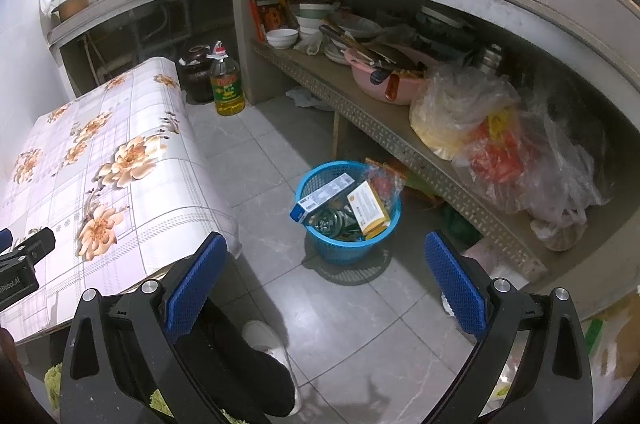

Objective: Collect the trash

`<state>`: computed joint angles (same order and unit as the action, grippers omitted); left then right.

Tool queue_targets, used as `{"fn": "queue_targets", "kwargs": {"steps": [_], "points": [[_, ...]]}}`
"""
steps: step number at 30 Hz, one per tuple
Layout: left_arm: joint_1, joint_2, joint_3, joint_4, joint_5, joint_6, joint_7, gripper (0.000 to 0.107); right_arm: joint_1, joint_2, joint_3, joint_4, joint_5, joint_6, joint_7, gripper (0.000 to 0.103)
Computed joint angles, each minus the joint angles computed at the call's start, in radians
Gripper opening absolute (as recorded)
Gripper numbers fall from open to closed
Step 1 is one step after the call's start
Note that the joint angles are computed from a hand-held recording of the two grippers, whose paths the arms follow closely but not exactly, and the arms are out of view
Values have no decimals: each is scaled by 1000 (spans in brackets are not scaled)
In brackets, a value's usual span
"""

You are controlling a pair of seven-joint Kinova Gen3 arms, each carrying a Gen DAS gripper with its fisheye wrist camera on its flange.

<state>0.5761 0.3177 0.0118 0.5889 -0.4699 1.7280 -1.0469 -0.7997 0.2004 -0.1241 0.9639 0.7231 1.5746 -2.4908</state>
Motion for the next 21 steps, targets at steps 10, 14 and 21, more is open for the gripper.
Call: {"fn": "queue_targets", "kwargs": {"steps": [10, 14, 21], "points": [[3, 1, -1, -4, -4, -1, 5, 98, 0, 0, 0, -2, -1, -2, 2, 95], [3, 1, -2, -3, -4, -1, 5, 98, 0, 0, 0, -2, 0, -2, 3, 95], [1, 0, -2, -3, -4, -2, 6, 98, 1, -2, 0, 0, -1, -4, 5, 95]]}}
